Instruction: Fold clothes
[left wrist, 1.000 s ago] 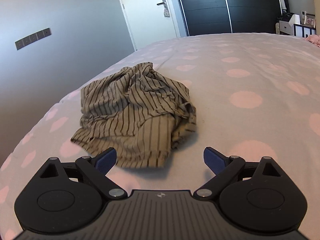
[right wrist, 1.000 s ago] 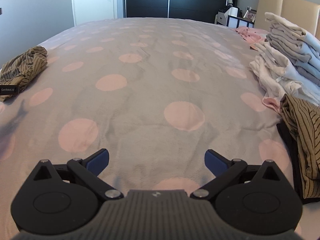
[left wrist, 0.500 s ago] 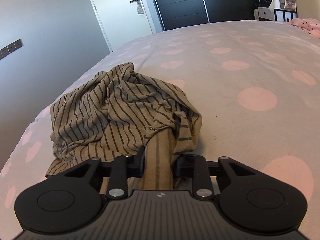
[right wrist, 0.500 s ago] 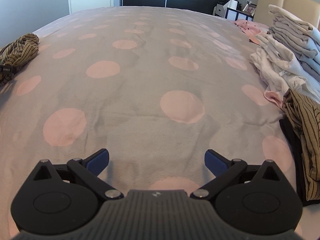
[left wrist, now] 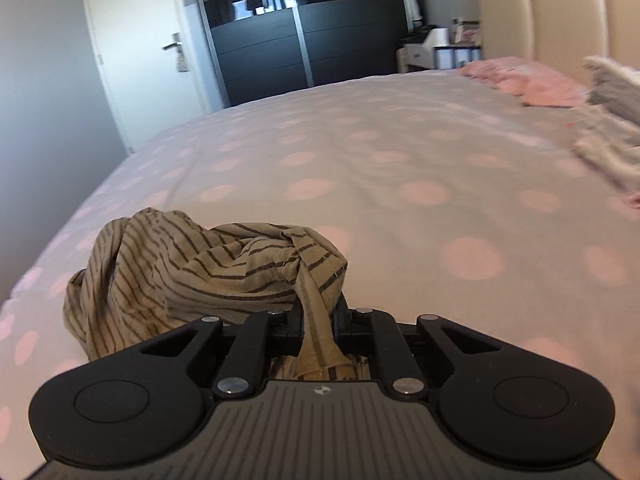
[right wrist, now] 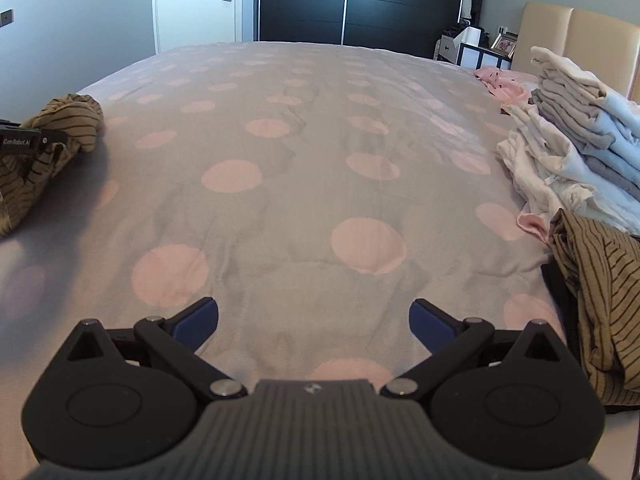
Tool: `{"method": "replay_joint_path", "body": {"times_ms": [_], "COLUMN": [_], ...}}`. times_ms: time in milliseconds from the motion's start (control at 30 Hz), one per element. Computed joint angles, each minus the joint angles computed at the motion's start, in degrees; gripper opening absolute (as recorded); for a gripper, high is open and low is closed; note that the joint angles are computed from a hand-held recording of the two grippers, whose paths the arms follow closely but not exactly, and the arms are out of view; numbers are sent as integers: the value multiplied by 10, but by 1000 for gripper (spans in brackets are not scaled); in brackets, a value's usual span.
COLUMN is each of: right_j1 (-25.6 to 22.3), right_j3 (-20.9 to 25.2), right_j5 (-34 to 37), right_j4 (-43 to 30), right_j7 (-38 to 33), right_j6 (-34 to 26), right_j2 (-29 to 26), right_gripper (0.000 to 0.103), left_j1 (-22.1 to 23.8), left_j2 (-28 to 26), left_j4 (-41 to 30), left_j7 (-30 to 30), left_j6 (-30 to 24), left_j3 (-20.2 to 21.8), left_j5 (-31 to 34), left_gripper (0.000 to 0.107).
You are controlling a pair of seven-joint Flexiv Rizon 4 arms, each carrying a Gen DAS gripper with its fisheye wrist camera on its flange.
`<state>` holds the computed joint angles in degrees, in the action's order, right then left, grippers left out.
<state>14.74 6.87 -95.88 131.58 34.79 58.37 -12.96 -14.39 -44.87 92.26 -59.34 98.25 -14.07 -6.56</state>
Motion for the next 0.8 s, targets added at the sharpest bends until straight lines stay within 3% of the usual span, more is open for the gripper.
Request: {"method": "replay_joint_path", "body": {"times_ms": [233, 467, 567, 633, 700, 800], "right_j1": [-13, -35, -34, -33, -32, -31], "right_j3": [14, 15, 21, 21, 20, 19], "right_j5": [21, 2, 9, 10, 7, -5], "right_j4": [53, 103, 113, 116, 117, 114], "right_j7": [7, 45, 25, 11, 4, -6], "right_j6": [20, 69, 71, 81, 95, 107], "right_j2": [73, 147, 164, 169, 170, 167], "right_gripper": [102, 102, 102, 102, 102, 101], "left_j1": [83, 129, 151, 150, 129, 118], "left_j2": [81, 134, 146, 154, 164, 171], "left_j4": [156, 252, 287, 304, 310, 314], "left_j7": [5, 9, 18, 22, 26, 25], "left_j6": [4, -26, -39, -41, -42, -40], "left_j3": [-156, -259, -298, -306, -286, -272], "left_j5": [37, 47, 43, 41, 41, 29], "left_gripper": [9, 9, 9, 9, 11, 20]}}
